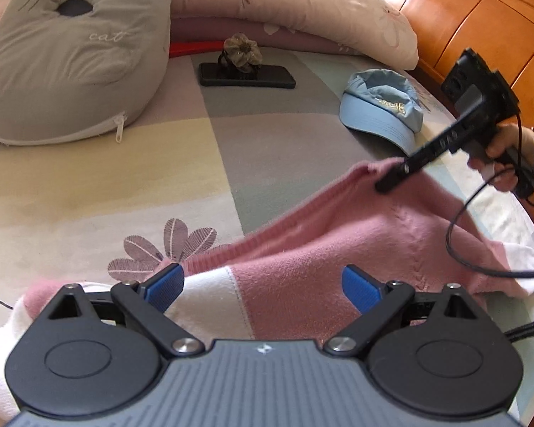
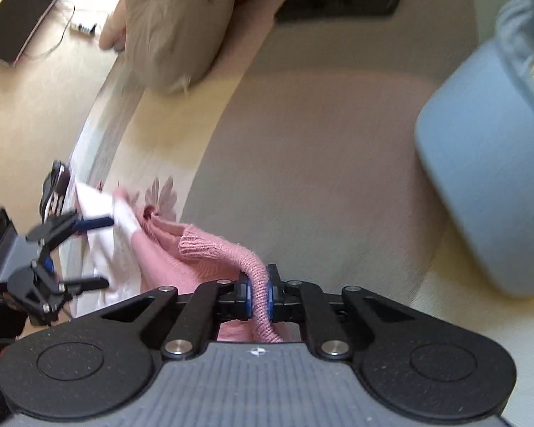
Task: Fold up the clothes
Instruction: 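Lift the held sleeve with the right gripper, flipping the sweater over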
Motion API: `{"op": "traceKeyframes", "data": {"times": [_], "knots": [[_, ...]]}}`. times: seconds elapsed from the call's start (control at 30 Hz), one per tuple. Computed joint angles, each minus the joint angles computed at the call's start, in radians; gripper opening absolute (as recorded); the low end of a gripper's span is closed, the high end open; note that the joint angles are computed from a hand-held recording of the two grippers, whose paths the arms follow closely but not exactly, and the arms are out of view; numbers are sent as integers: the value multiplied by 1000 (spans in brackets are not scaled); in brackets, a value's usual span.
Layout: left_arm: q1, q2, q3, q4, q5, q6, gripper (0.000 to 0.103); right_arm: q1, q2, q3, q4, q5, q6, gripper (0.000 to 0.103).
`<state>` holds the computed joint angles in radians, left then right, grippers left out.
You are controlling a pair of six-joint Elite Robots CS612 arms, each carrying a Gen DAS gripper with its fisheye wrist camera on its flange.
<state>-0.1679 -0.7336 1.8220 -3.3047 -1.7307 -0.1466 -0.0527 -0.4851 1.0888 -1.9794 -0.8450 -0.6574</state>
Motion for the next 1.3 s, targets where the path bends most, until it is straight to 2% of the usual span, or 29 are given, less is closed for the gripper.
{"op": "traceKeyframes", "data": {"times": [0.2,0.27,0.33,0.4,0.43,0.53,0.6,0.77,0.83,0.97,1.1,1.2,1.3], "knots": [[2,-9,16,-9,1,-10,95,1,-2,23,-116,-27,105,11],[2,-13,21,7,0,-6,95,4,-2,35,-157,-65,166,15],[3,-18,28,18,1,-5,95,6,-11,54,-200,-73,198,26],[4,-22,38,21,3,-7,95,9,-21,73,-244,-82,228,28],[5,-24,43,22,5,-11,95,13,-30,92,-283,-77,241,31],[8,-28,53,27,8,-27,95,10,-45,125,-365,-5,284,38],[12,-30,54,42,-3,-32,95,14,-44,115,-346,41,267,41],[26,-37,54,137,-101,-12,95,63,-9,14,-133,64,86,44],[27,-43,65,172,-141,20,95,86,13,-36,-47,70,22,46],[19,-50,90,250,-172,89,95,134,69,-155,129,48,-117,50],[10,-49,125,194,-158,114,95,181,139,-304,281,-11,-228,53],[17,-42,128,167,-178,91,96,208,211,-449,409,-62,-279,53],[32,-33,131,136,-213,59,96,226,300,-643,629,-132,-358,53]]}}
